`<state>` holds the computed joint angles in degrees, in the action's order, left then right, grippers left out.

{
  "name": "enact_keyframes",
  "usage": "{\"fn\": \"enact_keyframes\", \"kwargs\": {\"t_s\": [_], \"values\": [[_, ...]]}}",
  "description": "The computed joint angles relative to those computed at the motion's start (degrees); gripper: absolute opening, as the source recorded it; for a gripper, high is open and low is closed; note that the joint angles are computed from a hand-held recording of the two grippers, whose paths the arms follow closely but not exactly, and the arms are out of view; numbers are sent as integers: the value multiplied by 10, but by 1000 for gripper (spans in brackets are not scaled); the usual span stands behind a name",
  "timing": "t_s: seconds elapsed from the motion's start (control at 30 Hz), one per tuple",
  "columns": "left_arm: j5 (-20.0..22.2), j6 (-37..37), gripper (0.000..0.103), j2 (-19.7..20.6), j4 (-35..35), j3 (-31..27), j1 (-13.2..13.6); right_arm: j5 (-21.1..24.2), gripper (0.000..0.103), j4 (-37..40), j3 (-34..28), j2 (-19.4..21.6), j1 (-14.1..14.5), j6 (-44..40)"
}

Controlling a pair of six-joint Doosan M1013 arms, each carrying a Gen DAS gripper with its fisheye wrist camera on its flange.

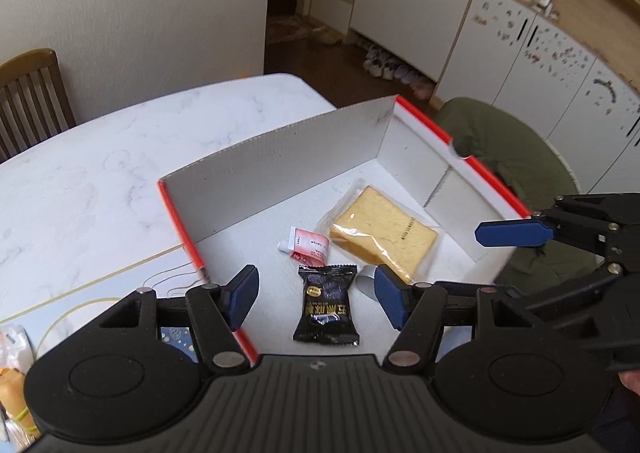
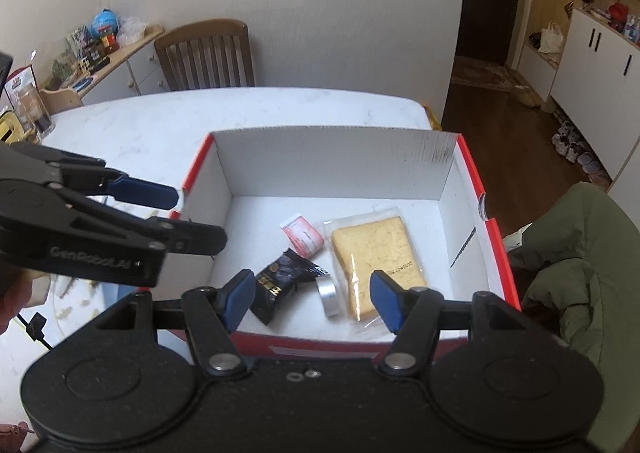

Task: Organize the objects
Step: 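Withdraw both tools from the box toward the remaining table items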

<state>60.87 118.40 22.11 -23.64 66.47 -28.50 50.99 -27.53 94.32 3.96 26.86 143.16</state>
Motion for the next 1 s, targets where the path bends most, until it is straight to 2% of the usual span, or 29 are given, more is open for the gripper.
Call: {"fn": "enact_keyframes", "kwargs": {"t_s": [0.27, 0.4, 0.5, 0.6, 0.87, 1.0], "values": [[-22, 76, 63, -38, -62, 46, 32, 11, 72, -59, -8, 1, 40, 99], [-32, 110, 70, -60, -85, 74, 53, 16, 76, -83, -16, 9, 61, 133], [-32, 124, 71, -73, -99, 91, 71, 17, 79, -96, -24, 17, 76, 148], [-39, 133, 80, -85, -108, 110, 89, 19, 82, -105, -34, 27, 91, 157], [-41, 151, 81, -105, -115, 138, 132, 22, 89, -119, -66, 56, 121, 176], [-32, 160, 88, -109, -131, 146, 157, 29, 92, -129, -84, 72, 134, 180]]}}
